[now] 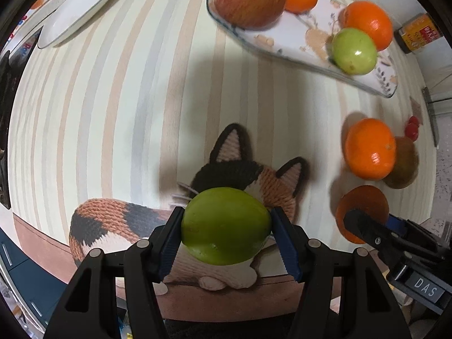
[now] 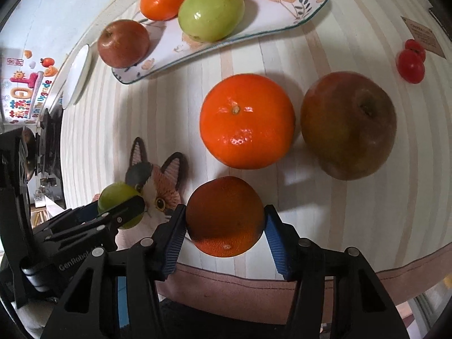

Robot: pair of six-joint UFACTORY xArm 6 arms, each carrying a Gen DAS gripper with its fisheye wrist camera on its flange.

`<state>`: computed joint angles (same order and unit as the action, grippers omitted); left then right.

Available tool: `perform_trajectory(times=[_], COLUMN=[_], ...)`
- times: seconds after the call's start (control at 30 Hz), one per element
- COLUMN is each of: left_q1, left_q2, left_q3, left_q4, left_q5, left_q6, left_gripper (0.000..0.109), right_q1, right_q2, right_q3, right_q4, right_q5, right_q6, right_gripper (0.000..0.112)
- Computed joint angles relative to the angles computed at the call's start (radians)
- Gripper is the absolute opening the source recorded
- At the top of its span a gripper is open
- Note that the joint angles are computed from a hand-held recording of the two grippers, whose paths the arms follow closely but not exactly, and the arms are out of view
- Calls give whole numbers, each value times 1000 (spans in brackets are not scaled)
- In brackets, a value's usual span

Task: Organize fruits
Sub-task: 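Carry the green apple and orange onto the plate and open both tools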

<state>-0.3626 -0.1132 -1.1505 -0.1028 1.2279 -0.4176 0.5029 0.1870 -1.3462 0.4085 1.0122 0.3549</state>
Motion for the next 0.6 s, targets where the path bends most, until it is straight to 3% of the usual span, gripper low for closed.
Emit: perform_trajectory(times=[0.17,0.33,0.6], left_q1=[14,21,15], left_q2=[-17,73,463], left_q3=[-71,-279,-791], left_q4=[-17,-40,14], left_q5=[0,22,171], left_q6=[29,72,112], left_gripper=[59,59,59], right_q1=[-8,-53,-152], right_q2=[-40,-35,195], right_q3=[-25,-128,-426], right_q4=[-2,-26,-120], right_q5=[-11,-15,61], right_q6=[-7,-4,74], right_gripper=[57,57,57])
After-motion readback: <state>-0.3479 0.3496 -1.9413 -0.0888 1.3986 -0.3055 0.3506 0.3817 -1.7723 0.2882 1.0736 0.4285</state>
